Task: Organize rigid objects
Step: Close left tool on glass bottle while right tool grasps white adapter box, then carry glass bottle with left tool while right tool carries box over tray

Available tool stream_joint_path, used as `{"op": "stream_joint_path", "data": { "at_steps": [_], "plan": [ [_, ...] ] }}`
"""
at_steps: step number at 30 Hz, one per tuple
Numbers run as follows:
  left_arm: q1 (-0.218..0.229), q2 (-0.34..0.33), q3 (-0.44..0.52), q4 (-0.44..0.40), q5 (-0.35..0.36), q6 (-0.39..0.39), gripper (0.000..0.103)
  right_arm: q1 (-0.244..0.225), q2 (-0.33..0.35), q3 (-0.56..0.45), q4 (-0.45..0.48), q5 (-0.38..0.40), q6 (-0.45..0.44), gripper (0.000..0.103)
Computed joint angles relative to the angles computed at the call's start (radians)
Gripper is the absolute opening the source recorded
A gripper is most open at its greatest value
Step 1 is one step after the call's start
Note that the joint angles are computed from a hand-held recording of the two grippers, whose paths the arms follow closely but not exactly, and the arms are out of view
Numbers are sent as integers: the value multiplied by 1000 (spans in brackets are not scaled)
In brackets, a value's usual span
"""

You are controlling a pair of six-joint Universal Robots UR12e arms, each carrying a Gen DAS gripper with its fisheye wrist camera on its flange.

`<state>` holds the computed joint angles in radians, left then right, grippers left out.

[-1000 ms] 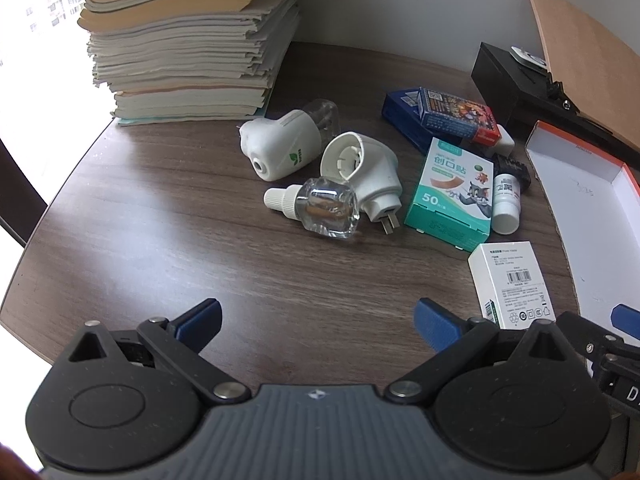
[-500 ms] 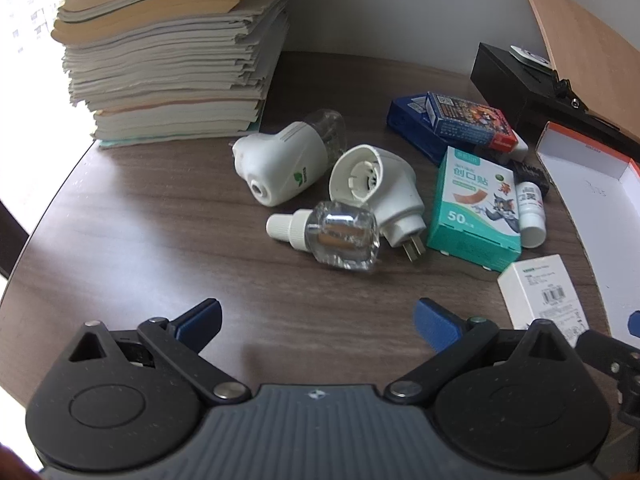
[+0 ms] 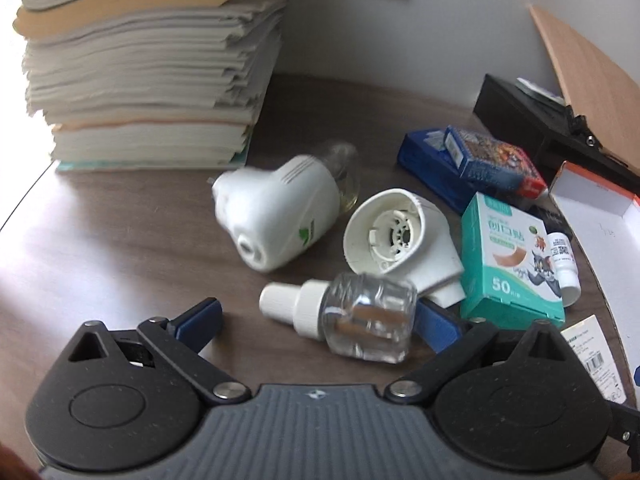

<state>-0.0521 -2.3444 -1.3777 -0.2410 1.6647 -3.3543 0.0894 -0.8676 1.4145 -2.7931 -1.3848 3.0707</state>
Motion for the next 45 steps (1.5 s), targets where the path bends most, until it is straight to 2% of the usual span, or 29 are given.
{"op": "stream_joint_path", "data": {
  "at_steps": [4, 7, 13, 15, 16, 19, 21, 22, 23, 26, 29, 32, 33, 36, 37, 42, 45],
  "plan": [
    [0, -7, -13, 74, -16, 63, 82, 0, 14, -14, -7, 17, -1, 89],
    [1, -5, -22, 92, -29, 72, 82, 0, 20, -22, -9, 32, 0, 89],
    [2, 8, -43, 109, -42, 29, 81, 2, 28, -35, 5, 60, -18, 89],
    [3, 16, -55, 128, -50, 24, 51, 7, 33, -45, 30, 44, -42, 89],
    [7, 22, -53, 100, -68, 16, 32, 8, 36, -50, 37, 44, -52, 89],
    [7, 22, -54, 83, -76, 28, 43, 9, 47, -69, 83, 49, -56, 88],
    [-2, 23, -56, 79, -35, 36, 60, 8, 43, -69, 105, 57, -35, 88],
    [-5, 25, -58, 75, -19, 25, 80, 8, 44, -68, 103, 58, -35, 79],
    [-7, 26, -62, 78, -14, 15, 88, 10, 45, -64, 77, 44, -41, 71],
    [-12, 25, -75, 99, -1, 27, 97, 6, 42, -61, 81, 45, -48, 71],
    [-9, 38, -97, 111, -48, 70, 97, 0, 35, -39, 29, 44, -50, 71],
    [-7, 57, -131, 124, -89, 31, 94, -6, 26, -21, -10, 62, -57, 71],
    [-12, 58, -137, 134, -81, 32, 93, -7, 23, -16, -17, 65, -64, 71],
    [-38, 50, -129, 137, 13, 86, 69, -9, 20, -11, -22, 77, -59, 71],
    [-44, 52, -127, 125, 34, 90, 52, -9, 18, -8, -28, 75, -60, 71],
    [-55, 65, -141, 110, 85, 57, 49, -18, 8, 4, -61, 104, -52, 71],
    [-54, 76, -152, 122, 77, 33, 49, -24, 1, 14, -82, 117, -48, 71]
  ]
}}
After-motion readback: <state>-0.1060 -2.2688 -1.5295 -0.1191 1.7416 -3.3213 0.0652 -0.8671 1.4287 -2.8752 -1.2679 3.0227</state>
